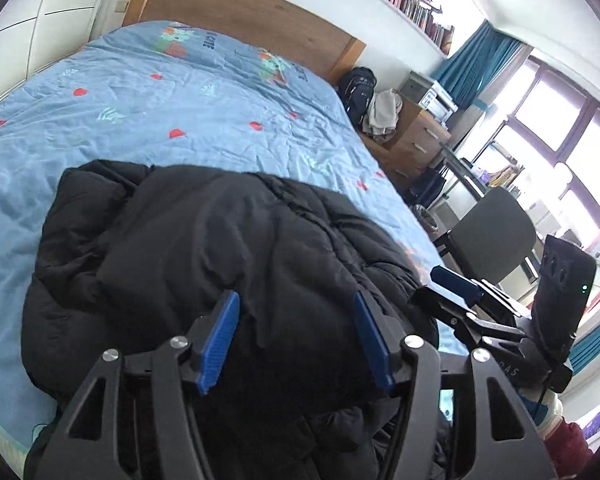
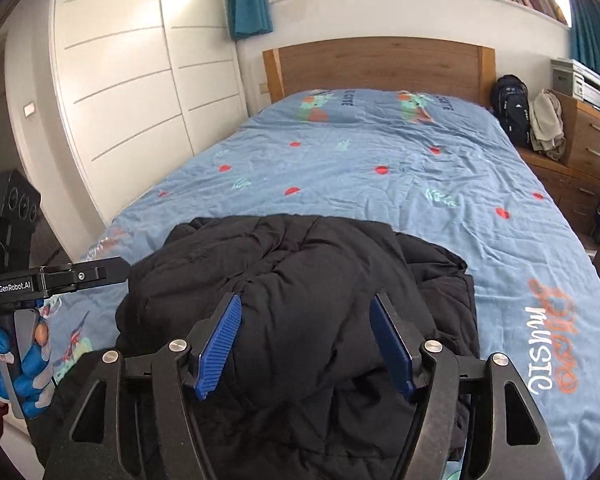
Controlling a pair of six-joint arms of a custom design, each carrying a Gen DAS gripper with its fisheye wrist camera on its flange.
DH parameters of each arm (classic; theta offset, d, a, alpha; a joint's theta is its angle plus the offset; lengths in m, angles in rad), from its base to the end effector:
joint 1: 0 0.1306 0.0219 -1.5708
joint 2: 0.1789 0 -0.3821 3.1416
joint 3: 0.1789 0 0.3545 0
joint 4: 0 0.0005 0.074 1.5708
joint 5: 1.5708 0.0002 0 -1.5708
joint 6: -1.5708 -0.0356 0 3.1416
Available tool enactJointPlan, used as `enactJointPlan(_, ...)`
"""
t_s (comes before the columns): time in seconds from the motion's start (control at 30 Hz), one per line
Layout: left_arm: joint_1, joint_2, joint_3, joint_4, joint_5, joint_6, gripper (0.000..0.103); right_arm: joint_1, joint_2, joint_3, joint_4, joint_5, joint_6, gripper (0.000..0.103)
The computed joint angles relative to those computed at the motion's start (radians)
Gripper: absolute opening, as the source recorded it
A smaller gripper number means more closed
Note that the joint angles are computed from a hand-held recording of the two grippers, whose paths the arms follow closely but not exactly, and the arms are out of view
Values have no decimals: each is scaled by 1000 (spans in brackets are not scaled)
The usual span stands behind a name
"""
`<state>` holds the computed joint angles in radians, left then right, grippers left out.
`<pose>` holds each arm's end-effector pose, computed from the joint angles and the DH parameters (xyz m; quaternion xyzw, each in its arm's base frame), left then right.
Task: Fold large clothes
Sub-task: 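Fold the hem up toward the collar with both grippers and release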
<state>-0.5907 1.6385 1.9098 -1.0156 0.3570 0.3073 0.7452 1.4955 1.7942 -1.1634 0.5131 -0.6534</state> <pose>0.4376 -0.3090 0.5233 0.1979 0.8822 -0.3180 0.2854 0.3563 0.3043 0.5349 0.0460 0.9107 0.0331 0.4092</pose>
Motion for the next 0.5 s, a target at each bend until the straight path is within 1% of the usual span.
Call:
enactJointPlan(0.1, -22, 46, -43, -5, -109, -23, 57, -13, 13, -73, 12, -51, 14, 66)
enactJointPlan(0.13, -20, 53, -73, 13, -121, -22, 57, -14, 14, -104, 22, -63, 16, 66)
enactJointPlan(0.2, -11, 59, -134, 76, -126, -20, 57, -16, 0, -171, 62, -73, 15, 67)
enactJointPlan(0.3, -6, 75, -162, 127, -115, 1, 57, -21, -12, -243, 130, -73, 26, 69)
enactJointPlan(0.37, -8, 96, -150, 132, -125, -4, 57, -38, -14, -274, 167, -89, 26, 71)
enactJointPlan(0.43, -13, 121, -134, 141, -151, -24, 57, -54, -16, -297, 198, -106, 16, 72)
enactJointPlan(0.5, -17, 143, -120, 152, -179, -33, 57, -61, -8, -299, 207, -109, 16, 73)
